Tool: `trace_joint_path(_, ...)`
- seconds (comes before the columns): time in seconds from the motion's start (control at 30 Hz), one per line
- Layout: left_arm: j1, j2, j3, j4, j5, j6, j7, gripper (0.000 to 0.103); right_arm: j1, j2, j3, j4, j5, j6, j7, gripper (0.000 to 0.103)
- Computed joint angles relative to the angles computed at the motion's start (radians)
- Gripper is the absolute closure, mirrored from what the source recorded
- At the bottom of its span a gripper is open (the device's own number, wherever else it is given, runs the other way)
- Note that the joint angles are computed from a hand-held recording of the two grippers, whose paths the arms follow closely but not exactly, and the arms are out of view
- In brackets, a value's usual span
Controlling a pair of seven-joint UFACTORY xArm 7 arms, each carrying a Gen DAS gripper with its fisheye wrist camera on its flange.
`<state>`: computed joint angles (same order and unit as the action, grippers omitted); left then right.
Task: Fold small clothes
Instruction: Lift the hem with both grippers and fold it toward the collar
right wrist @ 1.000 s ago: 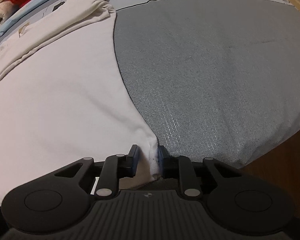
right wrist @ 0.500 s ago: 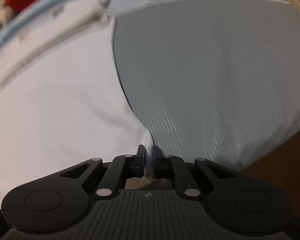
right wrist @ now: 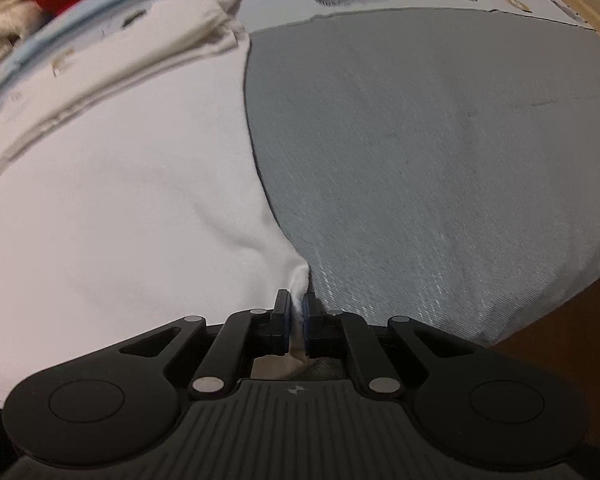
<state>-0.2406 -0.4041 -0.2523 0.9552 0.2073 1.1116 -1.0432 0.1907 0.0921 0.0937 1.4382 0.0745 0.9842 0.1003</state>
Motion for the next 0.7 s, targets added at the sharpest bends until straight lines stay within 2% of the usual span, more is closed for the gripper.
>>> trace_joint_path(0.27,0.012,-0.052,0.009,0.022,0.026,-0.042,0.032,0.100,-0.018,-0.068,-0.006,-0.041,0.091,-0.098,-0.019,0.098)
trace_joint_path(0.4,0.022,-0.086,0.003,0.101,0.058,-0.034,0.132,0.100,-0.033,-0.121,-0.021,-0.016,0.202,-0.133,-0.103,0.099)
trace_joint_path(0.53,0.027,-0.141,-0.006,0.165,0.051,0.014,0.216,0.100,-0.053,-0.167,-0.050,0.028,0.317,-0.088,-0.175,0.099)
trace_joint_path(0.7,0.017,-0.285,0.005,0.228,-0.051,0.091,0.292,0.100,-0.076,-0.287,-0.117,0.041,0.455,0.042,-0.306,0.099)
